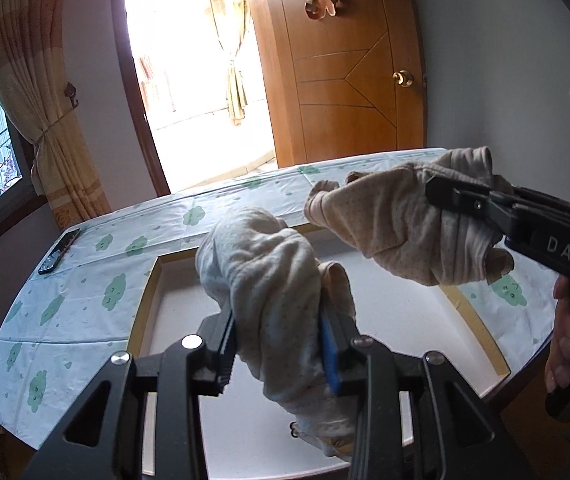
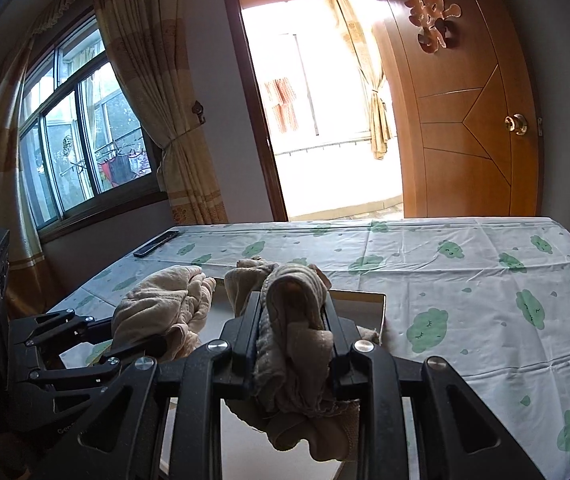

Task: Take underwear out of drawer
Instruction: 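Lower both garments into the tray and open both grippers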

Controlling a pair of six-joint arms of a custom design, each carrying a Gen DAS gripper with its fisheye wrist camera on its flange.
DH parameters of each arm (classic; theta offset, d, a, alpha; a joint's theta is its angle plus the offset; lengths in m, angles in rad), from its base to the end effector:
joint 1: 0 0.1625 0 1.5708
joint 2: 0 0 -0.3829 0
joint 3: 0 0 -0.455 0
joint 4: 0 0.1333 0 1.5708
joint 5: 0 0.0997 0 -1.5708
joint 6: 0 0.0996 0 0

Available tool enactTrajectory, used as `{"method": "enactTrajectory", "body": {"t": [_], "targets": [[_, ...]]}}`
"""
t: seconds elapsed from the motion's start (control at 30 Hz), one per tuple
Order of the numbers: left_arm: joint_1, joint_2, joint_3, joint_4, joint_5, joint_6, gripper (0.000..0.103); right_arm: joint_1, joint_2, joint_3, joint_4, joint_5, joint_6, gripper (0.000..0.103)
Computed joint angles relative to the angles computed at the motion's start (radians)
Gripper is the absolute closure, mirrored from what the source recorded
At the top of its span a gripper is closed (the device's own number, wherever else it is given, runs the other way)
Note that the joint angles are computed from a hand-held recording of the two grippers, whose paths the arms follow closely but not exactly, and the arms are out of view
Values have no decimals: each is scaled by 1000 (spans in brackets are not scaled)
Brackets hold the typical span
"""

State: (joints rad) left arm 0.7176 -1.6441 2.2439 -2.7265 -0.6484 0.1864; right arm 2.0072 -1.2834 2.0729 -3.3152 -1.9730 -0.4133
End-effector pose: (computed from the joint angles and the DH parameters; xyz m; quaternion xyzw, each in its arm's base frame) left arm -0.2097 -0.4653 0.2891 0.3218 0.8081 -0.3722 0.3240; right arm 0.3227 -0.4689 0.2351 0.2751 -0.8307 0.4523 0.1722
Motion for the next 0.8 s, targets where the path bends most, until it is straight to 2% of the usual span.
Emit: {"method": "enactTrajectory", "body": {"t": [0.47,0.8], "targets": [[50,146,-145,118,-36,-60,69,5,127,-147,61,-147,33,75],[85,230,-227,181,-47,-93,69,-3,167,-192,95,-187,63,74]]}}
